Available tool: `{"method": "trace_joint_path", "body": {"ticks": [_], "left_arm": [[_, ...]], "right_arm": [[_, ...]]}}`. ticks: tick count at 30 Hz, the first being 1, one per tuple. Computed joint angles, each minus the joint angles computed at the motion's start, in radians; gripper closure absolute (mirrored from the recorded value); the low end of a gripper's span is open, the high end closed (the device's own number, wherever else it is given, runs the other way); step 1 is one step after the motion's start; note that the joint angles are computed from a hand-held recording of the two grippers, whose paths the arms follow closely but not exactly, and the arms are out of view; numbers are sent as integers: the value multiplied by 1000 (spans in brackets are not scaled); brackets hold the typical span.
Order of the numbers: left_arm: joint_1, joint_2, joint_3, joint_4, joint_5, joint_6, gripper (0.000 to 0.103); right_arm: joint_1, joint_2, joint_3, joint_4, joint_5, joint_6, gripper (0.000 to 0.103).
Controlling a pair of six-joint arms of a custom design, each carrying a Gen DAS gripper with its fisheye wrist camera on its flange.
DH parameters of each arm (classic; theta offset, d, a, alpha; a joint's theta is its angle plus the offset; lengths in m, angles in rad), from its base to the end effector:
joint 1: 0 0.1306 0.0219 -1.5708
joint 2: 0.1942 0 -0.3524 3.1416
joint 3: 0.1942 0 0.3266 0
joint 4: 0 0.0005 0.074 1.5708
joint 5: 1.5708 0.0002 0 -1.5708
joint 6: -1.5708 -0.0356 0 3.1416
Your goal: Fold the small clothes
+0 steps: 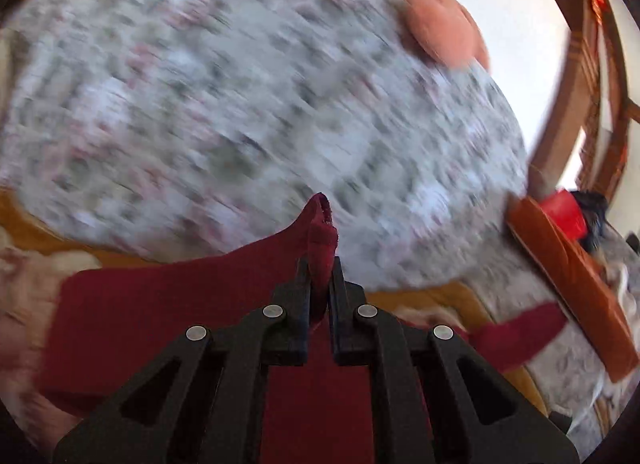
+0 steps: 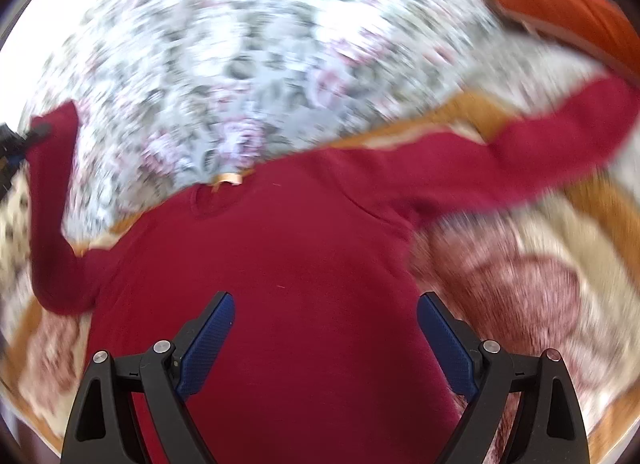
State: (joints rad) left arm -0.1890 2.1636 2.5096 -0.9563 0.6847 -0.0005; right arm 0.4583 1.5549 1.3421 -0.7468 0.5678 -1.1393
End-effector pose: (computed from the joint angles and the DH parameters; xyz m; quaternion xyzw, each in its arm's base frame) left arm 0.6457 -0.1470 0.4318 0.2334 0.8170 -0.3374 0.4052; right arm 0.4241 0.1873 0.3231 0.3852 0.8348 0.0206 0.3929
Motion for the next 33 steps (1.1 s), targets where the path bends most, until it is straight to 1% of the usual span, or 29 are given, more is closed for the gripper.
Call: {"method": "trace_joint_path", "body": {"ticks": [2,3,5,6,7,8,9,10,12,14,15,16,17,18,19,21,22,23,24,25,26,27,28,29,31,32,33], "left_arm": [[-70,-44,-117,28,-18,-28,97],[-107,-40,-129,15,-26,-41,97],[-155,-31,-146,5,-54,-62,97],[-179,-15,-136,-14,-79,-75,97],[-191,-14,-150,-11,-90,-75,97],[-207,9,-127,-36,-108,-71,97],[-213,6,-142,-34,-116,-71,97],[-215,11,-144,-45,-118,-71,97],[-215,26,-132,-69,-108,-64,97],[-205,62,-63,-154,-51,-80,95],[-200,78,-26,-197,-22,-95,85],[-187,73,-37,-209,10,-114,77],[-175,68,-41,-224,47,-129,53],[-163,62,-45,-238,84,-141,35],[-146,63,-38,-258,131,-148,30],[-110,89,20,-349,230,-161,30],[-81,81,2,-351,284,-137,30],[-61,54,-54,-302,302,-107,30],[-38,20,-121,-231,310,-65,30],[0,-22,-214,-119,299,2,30],[24,-44,-263,-53,271,49,30],[55,-58,-304,7,206,118,30],[81,-58,-323,37,155,171,30],[100,-52,-326,44,120,206,30],[132,-34,-336,59,57,267,31],[143,-24,-343,58,33,288,38],[148,-19,-354,63,36,295,45]], "right_arm": [[-11,-22,-35,-2,-2,-70,12],[-24,-25,-45,-5,-22,-103,12],[-32,-24,-57,1,-43,-116,12],[-30,-13,-39,-17,-32,-112,12],[-27,-2,-24,-36,-26,-107,12],[-26,12,-3,-58,-21,-96,12],[-25,20,9,-78,-13,-100,15],[-27,27,19,-101,-7,-117,16],[-31,8,-17,-60,-5,-117,17],[-32,-7,-42,-33,-5,-118,17],[-31,-13,-51,-23,-3,-119,17],[-30,-16,-56,-18,0,-122,17],[-30,-16,-57,-16,0,-122,17],[-30,-15,-57,-15,2,-122,17],[-27,-16,-57,-18,6,-126,17],[-29,-13,-52,-24,6,-124,17],[-28,-13,-51,-25,6,-125,17],[-30,-17,-57,-17,4,-125,17],[-30,-21,-62,-11,6,-126,17],[-23,-28,-69,-9,12,-133,17],[-23,-33,-75,-2,17,-133,18],[-20,-37,-76,-1,27,-133,18],[-15,-40,-74,-2,46,-131,18],[-7,-45,-73,3,74,-122,18],[13,-52,-74,36,127,-75,18],[20,-50,-69,51,142,-45,18],[26,-42,-59,65,149,-3,18]]}}
